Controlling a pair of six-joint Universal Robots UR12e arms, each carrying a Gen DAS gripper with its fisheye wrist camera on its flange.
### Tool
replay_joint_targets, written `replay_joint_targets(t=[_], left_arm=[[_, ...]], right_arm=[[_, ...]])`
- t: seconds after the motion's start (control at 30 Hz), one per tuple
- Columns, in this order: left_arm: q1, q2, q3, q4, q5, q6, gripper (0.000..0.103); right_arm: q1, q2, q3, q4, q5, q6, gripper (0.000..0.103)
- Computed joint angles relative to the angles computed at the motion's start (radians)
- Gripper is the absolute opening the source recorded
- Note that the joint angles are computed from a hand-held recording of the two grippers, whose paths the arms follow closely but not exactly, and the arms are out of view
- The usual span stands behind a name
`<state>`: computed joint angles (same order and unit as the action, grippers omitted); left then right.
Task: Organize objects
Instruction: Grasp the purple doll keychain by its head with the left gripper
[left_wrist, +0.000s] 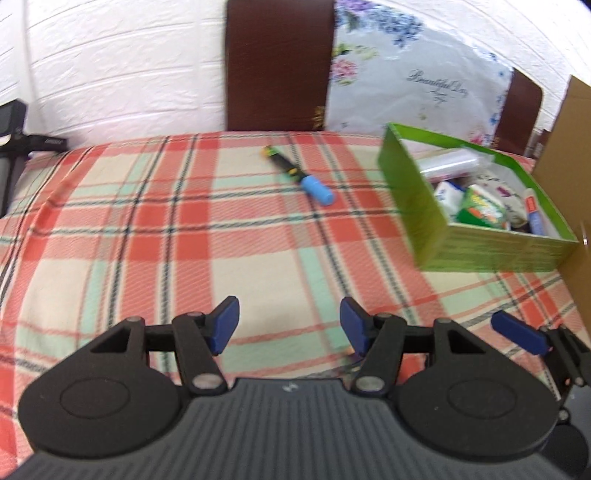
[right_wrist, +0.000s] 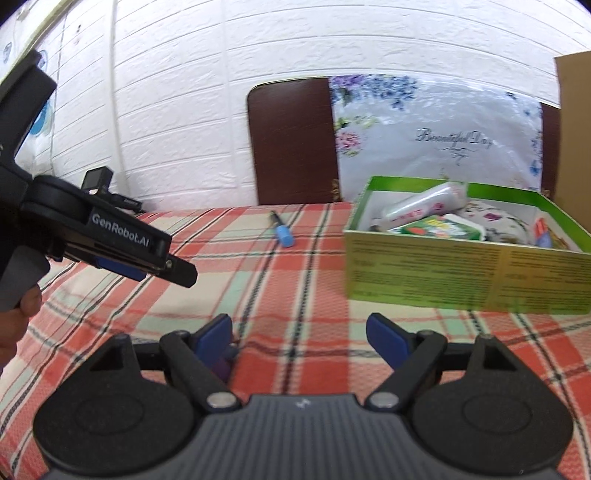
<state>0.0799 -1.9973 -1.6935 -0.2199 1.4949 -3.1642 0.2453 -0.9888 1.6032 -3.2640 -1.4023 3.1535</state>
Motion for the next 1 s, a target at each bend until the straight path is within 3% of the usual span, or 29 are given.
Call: replay_joint_targets(t=[0.43, 0.57, 0.73, 0.87, 0.93, 1.0], left_arm=[[0.035, 0.004, -0.03, -0.005, 0.013, -0.02, 0.062], [0.053, 0.017, -0.045, -0.023, -0.067, -0.034, 0.062], [0.07, 0.028, -0.045, -0.093, -0.22, -0.029, 0.061], [0.07, 0.032, -0.04, -0.152, -0.325, -0.011, 0.061], [0.066, 0.031, -0.036, -0.182, -0.359, -0.005, 0.061], [0.063, 0.026, -0.027, -0.215, -0.393, -0.008, 0.061]], right_arm=[[0.007, -0.019, 0.009, 0.073, 0.06, -0.029, 0.082], [0.004, -0.043, 0.041, 0.101, 0.095, -0.064, 0.082], [0.009, -0.053, 0.056, 0.159, 0.113, -0.124, 0.08], [0.012, -0.049, 0.057, 0.145, 0.106, -0.166, 0.077], [0.013, -0.048, 0.059, 0.135, 0.099, -0.173, 0.075], [0.012, -0.05, 0.058, 0.141, 0.102, -0.179, 0.065]])
